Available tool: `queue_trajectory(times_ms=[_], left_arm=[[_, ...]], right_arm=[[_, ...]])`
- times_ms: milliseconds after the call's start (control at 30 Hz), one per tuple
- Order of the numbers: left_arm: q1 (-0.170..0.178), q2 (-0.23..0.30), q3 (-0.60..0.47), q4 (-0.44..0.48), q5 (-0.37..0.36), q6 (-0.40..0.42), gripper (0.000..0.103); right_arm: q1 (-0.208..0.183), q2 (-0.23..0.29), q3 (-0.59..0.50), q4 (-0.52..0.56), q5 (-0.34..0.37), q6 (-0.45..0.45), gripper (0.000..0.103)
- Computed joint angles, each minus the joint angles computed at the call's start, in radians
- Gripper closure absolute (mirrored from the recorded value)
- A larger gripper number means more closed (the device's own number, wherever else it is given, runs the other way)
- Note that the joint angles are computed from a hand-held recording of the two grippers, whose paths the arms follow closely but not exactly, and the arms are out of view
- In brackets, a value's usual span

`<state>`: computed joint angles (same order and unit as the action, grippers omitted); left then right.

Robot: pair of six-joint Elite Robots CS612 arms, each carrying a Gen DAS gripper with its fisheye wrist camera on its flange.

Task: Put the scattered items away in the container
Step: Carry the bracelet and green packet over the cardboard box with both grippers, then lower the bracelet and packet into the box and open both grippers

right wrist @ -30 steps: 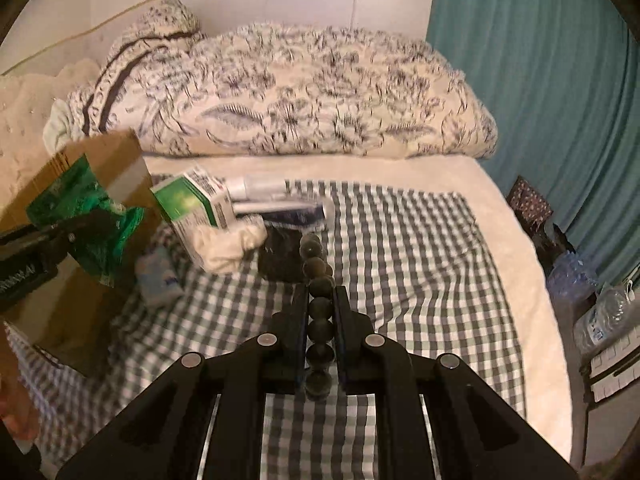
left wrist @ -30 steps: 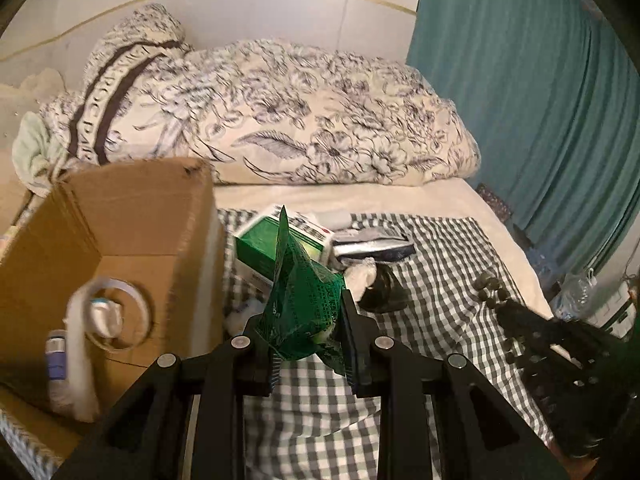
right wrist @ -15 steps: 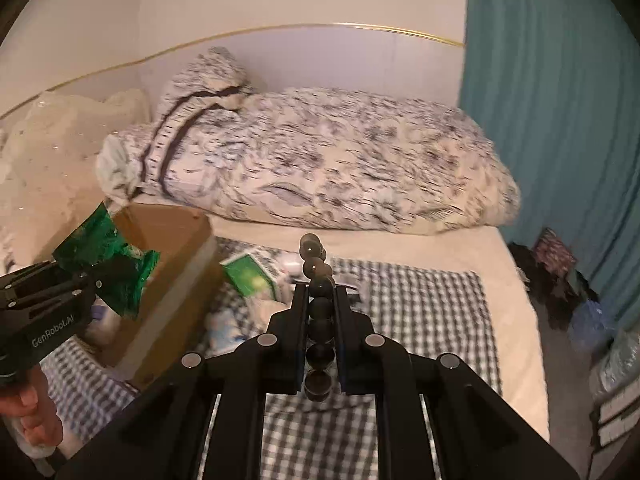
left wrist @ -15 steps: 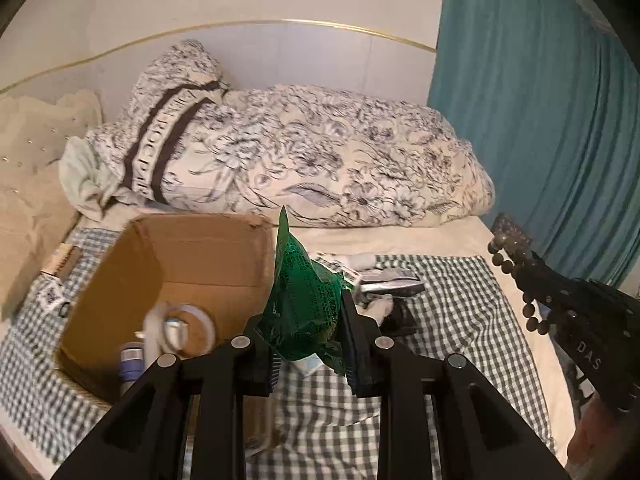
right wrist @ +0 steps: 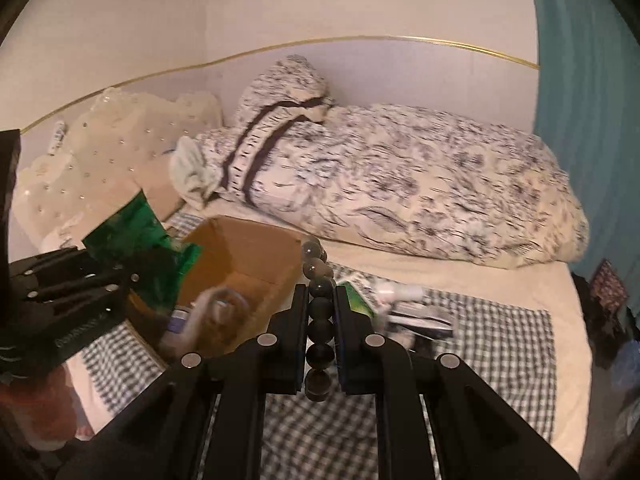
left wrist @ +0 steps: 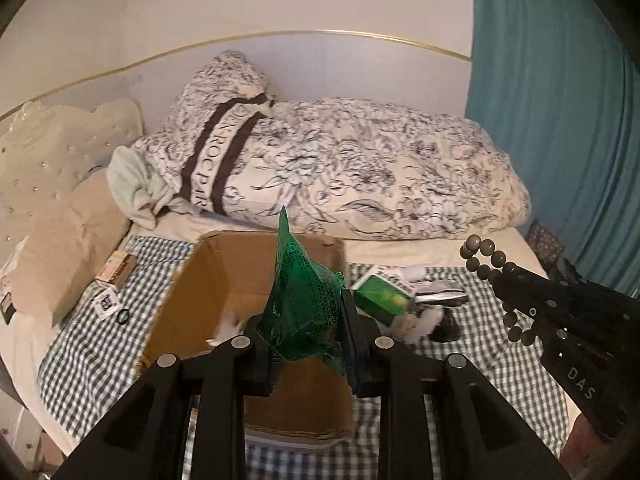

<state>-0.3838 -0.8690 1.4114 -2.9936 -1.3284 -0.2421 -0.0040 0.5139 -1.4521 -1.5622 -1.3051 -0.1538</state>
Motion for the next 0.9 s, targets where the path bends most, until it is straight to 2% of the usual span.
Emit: queue_trajectory(times_ms=[233,467,900], left_arm=[[0.027,0.008,-0.012,0.036,0.031,-0.006,0.078],[0.052,0.027,-0.031,0.072,0.013,-0.037,0.078],[0.083,0.100,-0.101,0.175,-0.018,-0.069,0.078]], right_arm=[[0.017,-0.021,0.056,0.004,0.081,-0.023,0.092],[0.039,-0.042,0.124,0.017,0.126,-0.049,0.092],[0.080,-0.085,0.278,0.016,0.104,-0.099,0.092]])
